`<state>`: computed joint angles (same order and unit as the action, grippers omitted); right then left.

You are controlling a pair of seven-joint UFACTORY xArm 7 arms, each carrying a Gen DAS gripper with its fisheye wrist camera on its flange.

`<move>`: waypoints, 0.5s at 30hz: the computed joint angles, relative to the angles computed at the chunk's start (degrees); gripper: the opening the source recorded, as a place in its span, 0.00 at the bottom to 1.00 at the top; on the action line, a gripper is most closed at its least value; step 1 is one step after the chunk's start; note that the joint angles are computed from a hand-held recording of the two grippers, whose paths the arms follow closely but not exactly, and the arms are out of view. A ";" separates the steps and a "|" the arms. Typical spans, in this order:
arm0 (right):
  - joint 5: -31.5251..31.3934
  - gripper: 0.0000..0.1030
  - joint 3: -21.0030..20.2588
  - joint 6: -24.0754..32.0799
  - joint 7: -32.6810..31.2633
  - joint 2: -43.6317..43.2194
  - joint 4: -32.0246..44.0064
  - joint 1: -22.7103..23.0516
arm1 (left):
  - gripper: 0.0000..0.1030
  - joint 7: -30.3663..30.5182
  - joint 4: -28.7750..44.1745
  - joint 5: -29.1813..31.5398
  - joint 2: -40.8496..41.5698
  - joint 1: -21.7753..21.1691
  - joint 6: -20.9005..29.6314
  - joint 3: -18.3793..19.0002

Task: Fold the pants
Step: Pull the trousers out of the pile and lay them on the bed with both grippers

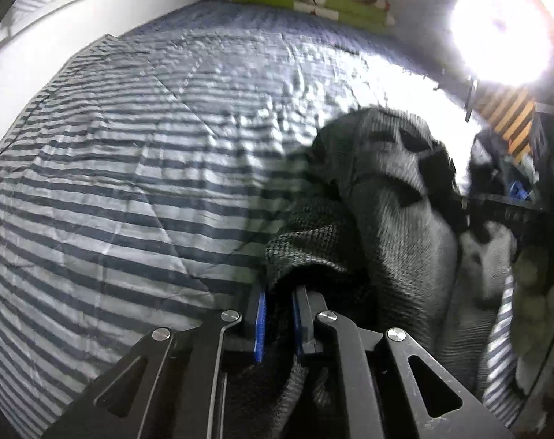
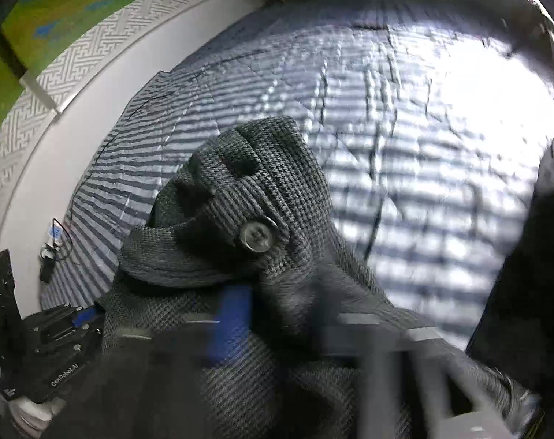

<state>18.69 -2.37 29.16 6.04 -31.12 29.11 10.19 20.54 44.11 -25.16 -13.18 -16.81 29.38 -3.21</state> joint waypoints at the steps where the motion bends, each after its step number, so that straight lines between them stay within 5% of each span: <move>1: -0.88 0.06 0.91 0.89 1.11 -2.63 -0.86 -0.78 | 0.11 1.16 -0.47 -1.27 -1.62 -0.18 0.71 0.78; 6: -4.67 0.05 2.11 10.23 5.43 -20.77 -4.31 -3.40 | 0.11 3.42 -2.25 -3.16 -10.92 0.21 5.84 3.74; 15: -12.16 0.05 3.77 41.69 13.00 -50.30 -4.82 -8.53 | 0.11 5.71 -11.27 2.25 -35.28 2.94 19.07 8.57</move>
